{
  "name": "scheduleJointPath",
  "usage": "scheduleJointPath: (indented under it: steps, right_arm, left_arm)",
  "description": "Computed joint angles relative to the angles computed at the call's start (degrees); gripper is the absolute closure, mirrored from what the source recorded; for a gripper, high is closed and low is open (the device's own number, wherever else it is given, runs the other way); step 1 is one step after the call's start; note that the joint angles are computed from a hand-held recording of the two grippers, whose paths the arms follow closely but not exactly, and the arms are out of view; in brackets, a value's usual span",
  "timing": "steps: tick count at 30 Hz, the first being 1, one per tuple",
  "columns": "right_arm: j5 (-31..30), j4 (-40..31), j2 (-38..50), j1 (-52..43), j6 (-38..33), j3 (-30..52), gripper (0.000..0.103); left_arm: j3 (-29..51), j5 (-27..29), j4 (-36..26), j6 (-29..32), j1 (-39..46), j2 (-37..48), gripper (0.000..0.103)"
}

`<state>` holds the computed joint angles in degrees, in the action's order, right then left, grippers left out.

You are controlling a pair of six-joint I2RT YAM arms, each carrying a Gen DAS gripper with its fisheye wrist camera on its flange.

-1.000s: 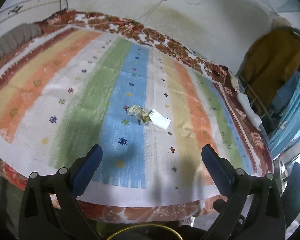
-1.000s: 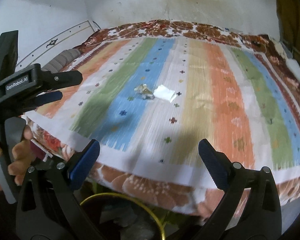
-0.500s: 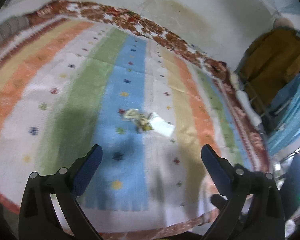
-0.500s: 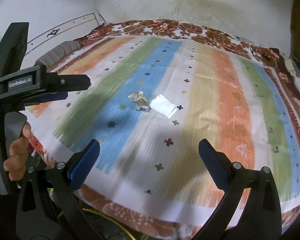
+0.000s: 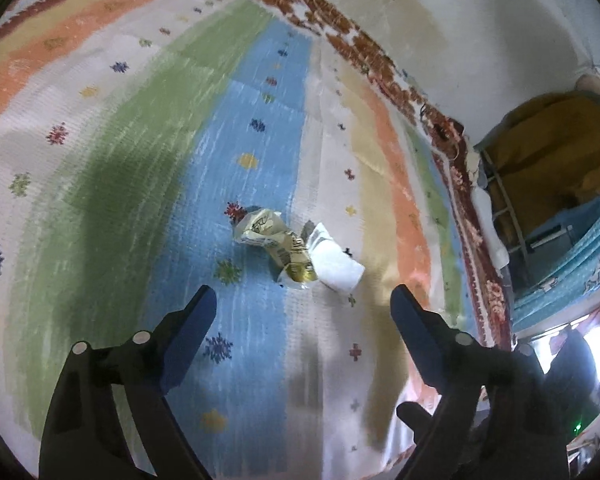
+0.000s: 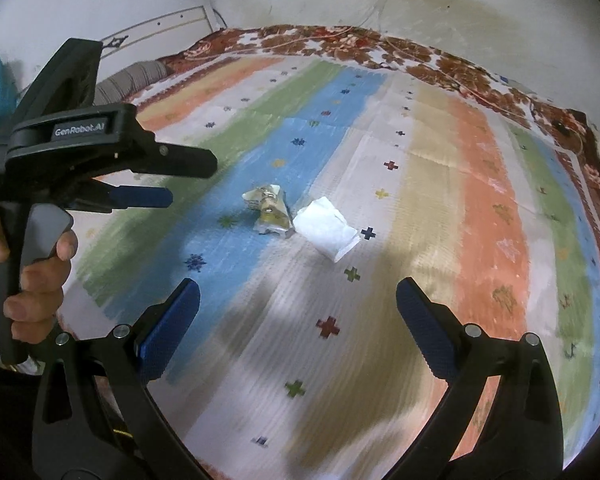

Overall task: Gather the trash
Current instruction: 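Grasp the crumpled yellow wrapper with the left tool while the right tool grasps the white tissue, then lift and carry the wrapper and tissue in both tools over the trash bin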

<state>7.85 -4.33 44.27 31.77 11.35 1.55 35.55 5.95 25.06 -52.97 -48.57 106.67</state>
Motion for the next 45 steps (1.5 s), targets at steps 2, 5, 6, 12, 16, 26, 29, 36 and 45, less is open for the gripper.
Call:
scheduleJointPath:
  steps: [2, 5, 6, 12, 16, 26, 29, 36, 45]
  right_arm:
    - [-2.49, 8.87, 8.98, -3.59, -2.66, 0.03, 0.012]
    - [-5.29, 19.22, 20.38, -7.46, -5.98, 0.66, 0.015]
    - [-6.10, 23.34, 25.33, -8.70, -7.56, 1.11, 0.016]
    - [-9.07, 36.50, 42.14, -13.45, -11.61, 3.67, 0.022]
    - [-10.69, 41.38, 49.28, -14.71, -13.21, 6.12, 0.026]
    - [-12.50, 44.06, 64.46, -15.59, -12.84, 14.95, 0.062]
    - [-12.02, 45.72, 66.24, -15.35, -11.61, 15.00, 0.069]
    - [-10.89, 40.64, 61.36, -14.23, -9.13, 14.00, 0.095]
    - [-9.24, 23.46, 32.34, -11.34, -5.45, 5.28, 0.096]
  left_arm:
    - [1.25, 1.35, -0.01, 0.78, 0.94, 1.80, 0.027]
    - [3.12, 2.08, -0.12, 0.87, 2.09, 4.22, 0.029]
    - [3.99, 2.11, -0.04, 0.68, 2.40, 5.37, 0.030]
    - [9.35, 4.44, 0.33, -0.91, 3.08, 12.12, 0.046]
    - [12.15, 3.52, -2.04, -0.53, 2.72, 13.21, 0.053]
    - [14.09, 2.77, -2.28, 3.27, 3.68, 16.32, 0.094]
    - [14.20, 1.78, -3.56, 3.69, 3.33, 15.67, 0.094]
    - [12.86, -0.42, -5.59, 3.82, 2.63, 12.49, 0.101]
    - [7.36, -4.70, -11.46, 4.08, -0.79, 0.92, 0.101]
